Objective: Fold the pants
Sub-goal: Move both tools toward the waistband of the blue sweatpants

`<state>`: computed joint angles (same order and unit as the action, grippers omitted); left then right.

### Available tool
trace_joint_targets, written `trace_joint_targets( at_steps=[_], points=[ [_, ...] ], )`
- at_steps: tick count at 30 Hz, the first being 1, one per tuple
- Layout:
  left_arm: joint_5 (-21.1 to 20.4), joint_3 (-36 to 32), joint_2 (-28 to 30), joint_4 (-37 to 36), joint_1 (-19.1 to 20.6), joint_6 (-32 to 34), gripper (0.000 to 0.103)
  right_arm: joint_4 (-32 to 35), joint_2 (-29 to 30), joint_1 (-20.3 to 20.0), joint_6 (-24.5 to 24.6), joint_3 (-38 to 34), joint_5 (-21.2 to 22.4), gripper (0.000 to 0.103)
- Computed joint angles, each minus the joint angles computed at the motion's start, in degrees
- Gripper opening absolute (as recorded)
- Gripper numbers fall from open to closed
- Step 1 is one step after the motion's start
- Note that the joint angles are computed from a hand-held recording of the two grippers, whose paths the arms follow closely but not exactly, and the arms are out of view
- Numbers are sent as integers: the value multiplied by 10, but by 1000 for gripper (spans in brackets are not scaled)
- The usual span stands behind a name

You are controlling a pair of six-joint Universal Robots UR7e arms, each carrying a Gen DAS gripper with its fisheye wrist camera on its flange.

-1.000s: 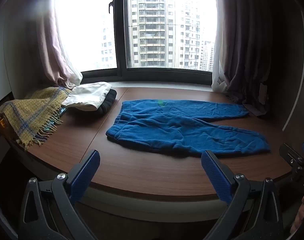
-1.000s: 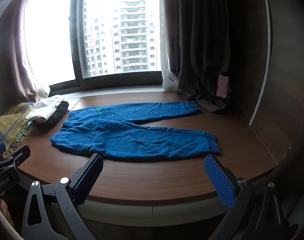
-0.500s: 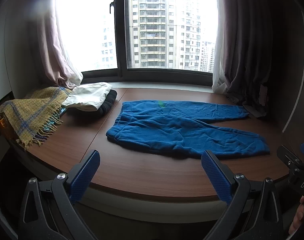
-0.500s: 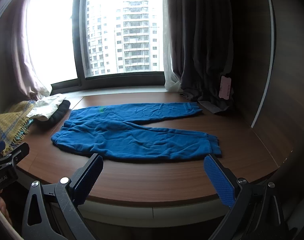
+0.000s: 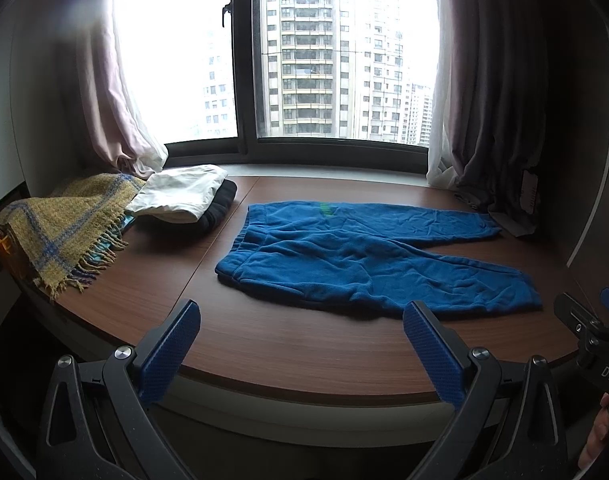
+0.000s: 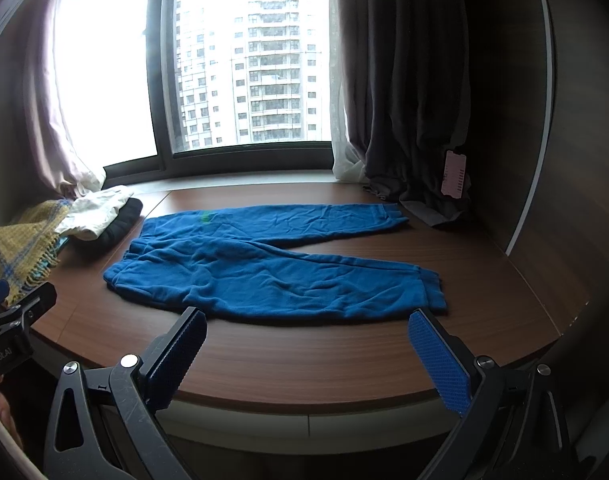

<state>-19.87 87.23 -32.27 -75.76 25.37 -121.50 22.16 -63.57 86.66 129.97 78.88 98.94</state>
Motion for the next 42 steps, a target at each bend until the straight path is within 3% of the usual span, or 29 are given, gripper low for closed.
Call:
trace_joint_targets(
  at_steps=[42],
  points=[
    [9, -3, -2, 16, -1, -10, 103, 18, 7, 0, -11, -15, -13, 102]
  ],
)
